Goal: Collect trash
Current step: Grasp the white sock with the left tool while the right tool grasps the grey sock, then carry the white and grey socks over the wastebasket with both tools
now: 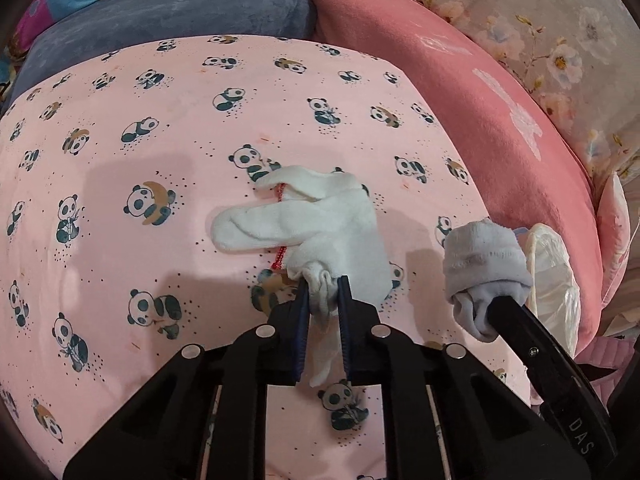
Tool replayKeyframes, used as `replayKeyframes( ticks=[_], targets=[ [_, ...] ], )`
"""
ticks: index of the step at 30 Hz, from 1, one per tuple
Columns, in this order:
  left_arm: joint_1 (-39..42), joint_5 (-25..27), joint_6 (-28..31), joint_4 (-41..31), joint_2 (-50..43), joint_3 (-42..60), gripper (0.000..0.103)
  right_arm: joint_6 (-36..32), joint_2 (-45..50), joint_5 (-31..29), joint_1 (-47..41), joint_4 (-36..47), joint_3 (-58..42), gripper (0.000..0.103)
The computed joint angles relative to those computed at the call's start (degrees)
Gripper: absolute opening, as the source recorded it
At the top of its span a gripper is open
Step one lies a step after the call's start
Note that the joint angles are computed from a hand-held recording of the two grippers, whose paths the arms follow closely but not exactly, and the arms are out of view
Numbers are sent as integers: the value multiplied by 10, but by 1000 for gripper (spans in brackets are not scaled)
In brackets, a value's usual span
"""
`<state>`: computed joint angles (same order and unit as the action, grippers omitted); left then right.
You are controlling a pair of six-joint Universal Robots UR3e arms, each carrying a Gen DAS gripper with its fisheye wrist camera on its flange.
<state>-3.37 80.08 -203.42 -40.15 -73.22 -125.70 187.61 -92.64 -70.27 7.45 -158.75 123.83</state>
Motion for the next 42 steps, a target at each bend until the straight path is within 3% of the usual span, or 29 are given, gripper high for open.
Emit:
replayKeyframes(
  ticks=[6, 12, 21, 28, 34, 37, 42],
  targets=[
    [-80, 44, -39, -8, -33, 62, 13, -18, -84, 24, -48, 25, 53, 15],
    [-158, 90, -66, -25, -72, 138, 13, -68, -214, 83, -149, 112, 102, 15],
    [-263, 153, -89, -57, -158, 278, 13, -228, -423, 207, -370, 388, 110, 15],
    [-325, 188, -89, -89, -236, 392, 13, -476, -548, 300, -603, 768, 35, 15],
    [-365, 206, -86, -116, -297, 483, 13, -716, -557, 315, -784, 1067, -60, 15],
    [-380, 213, -84, -129, -322, 522, 13, -812, -545, 306, -857, 1170, -95, 15],
    [-398, 212, -80, -156, -366, 588, 14, -903, -530, 289, -935, 1256, -120, 15]
  ],
)
